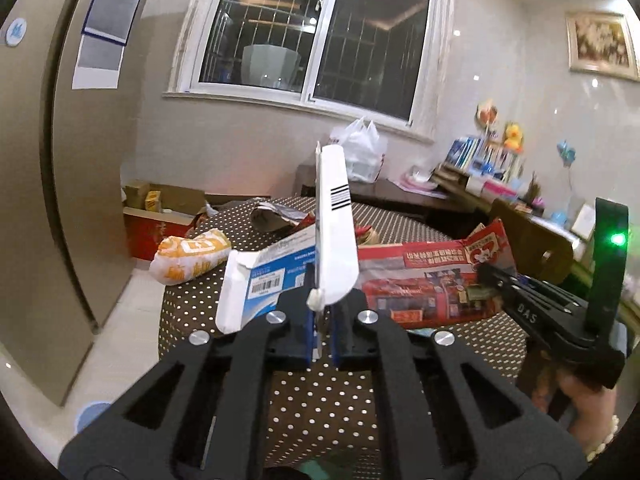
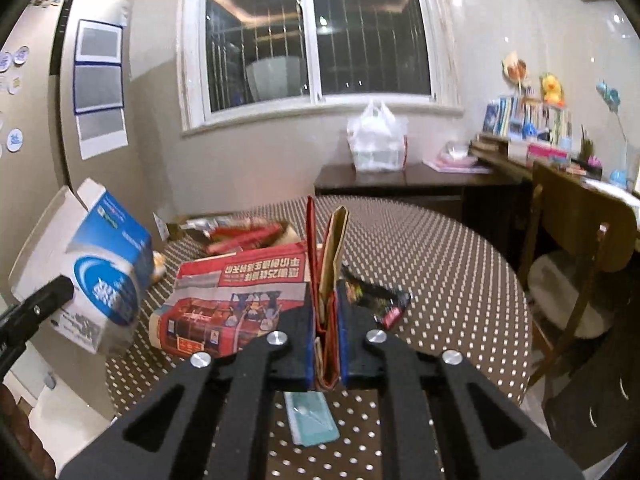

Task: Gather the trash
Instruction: 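Carry both boxes over the blue bin with both tools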

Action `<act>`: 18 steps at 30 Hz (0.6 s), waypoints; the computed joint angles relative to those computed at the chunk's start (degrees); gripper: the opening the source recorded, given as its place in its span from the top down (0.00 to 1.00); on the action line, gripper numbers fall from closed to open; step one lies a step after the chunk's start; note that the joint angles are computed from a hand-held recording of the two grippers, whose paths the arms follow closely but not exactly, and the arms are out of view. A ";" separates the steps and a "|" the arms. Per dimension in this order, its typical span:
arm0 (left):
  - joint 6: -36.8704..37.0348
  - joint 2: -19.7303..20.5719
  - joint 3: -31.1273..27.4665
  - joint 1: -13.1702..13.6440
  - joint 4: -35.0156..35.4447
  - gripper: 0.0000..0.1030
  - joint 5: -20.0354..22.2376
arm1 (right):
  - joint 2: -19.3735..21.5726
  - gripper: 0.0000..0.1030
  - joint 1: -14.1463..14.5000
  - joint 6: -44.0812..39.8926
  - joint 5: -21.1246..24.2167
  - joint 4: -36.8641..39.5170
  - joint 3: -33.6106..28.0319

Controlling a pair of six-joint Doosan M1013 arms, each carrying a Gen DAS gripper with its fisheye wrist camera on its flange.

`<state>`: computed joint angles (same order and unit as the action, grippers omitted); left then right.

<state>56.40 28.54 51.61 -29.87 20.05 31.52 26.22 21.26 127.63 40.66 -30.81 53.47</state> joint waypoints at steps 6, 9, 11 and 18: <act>-5.27 -2.79 4.49 0.81 1.21 0.95 -2.73 | -0.27 0.92 0.79 -3.76 -1.89 3.01 -1.00; -10.53 -5.41 8.47 1.04 6.11 0.95 -4.57 | 0.15 0.91 1.34 -7.91 -2.35 6.62 -2.24; -14.04 -7.39 11.24 1.30 8.95 0.95 -5.65 | 0.51 0.91 1.86 -10.80 -2.63 9.07 -2.98; -23.63 -13.84 20.11 2.74 16.42 0.95 -3.55 | 3.23 0.92 4.46 -23.17 -1.68 19.73 -7.35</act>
